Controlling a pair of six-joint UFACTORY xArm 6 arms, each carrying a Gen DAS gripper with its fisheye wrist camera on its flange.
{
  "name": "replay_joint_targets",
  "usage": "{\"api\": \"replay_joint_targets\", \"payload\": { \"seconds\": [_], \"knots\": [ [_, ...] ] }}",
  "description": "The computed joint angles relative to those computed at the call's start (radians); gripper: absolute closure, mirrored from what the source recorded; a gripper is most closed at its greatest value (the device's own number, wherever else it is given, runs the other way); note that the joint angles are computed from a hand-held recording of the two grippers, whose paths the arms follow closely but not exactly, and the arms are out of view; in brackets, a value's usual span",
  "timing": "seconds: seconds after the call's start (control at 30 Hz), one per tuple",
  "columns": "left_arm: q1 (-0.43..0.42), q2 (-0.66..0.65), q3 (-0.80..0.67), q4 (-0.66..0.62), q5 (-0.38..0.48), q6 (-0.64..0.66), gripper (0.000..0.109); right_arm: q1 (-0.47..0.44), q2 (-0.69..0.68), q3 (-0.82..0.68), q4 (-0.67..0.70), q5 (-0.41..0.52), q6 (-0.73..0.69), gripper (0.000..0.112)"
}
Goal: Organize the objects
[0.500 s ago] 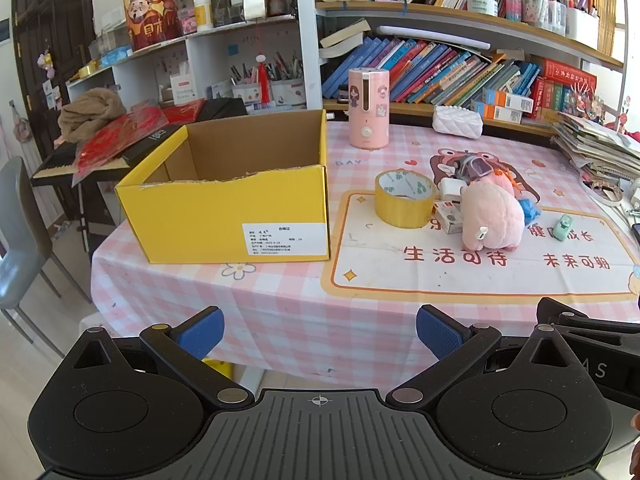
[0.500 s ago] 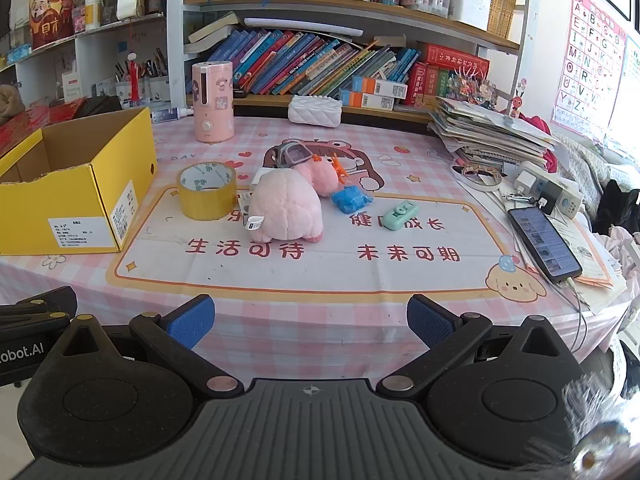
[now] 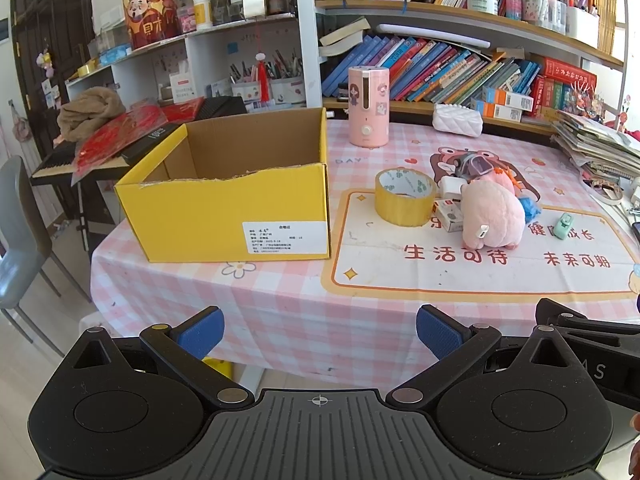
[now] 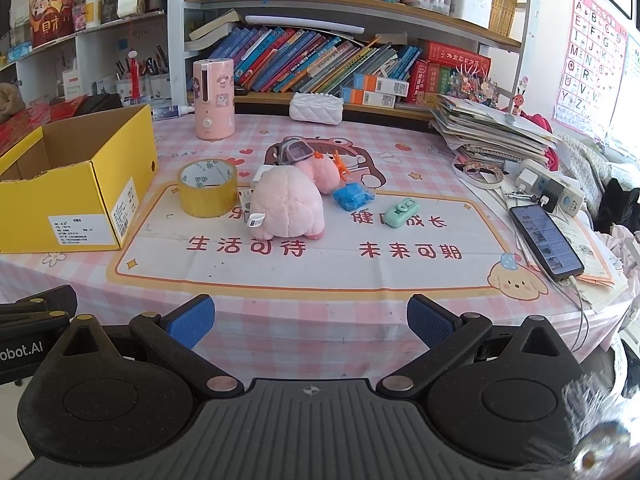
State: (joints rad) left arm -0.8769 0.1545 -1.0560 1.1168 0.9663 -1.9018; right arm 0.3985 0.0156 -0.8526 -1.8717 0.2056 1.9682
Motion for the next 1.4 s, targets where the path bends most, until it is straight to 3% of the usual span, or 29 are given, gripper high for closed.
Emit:
{"api": "replay_joint_targets", "payload": {
  "seconds": [1.4],
  "knots": [
    [0.025, -0.009, 0.009, 0.009, -0.054, 0.009, 0.006, 0.01, 0.014, -0.008, 0.024, 0.023, -0.015, 0.009]
  ]
}}
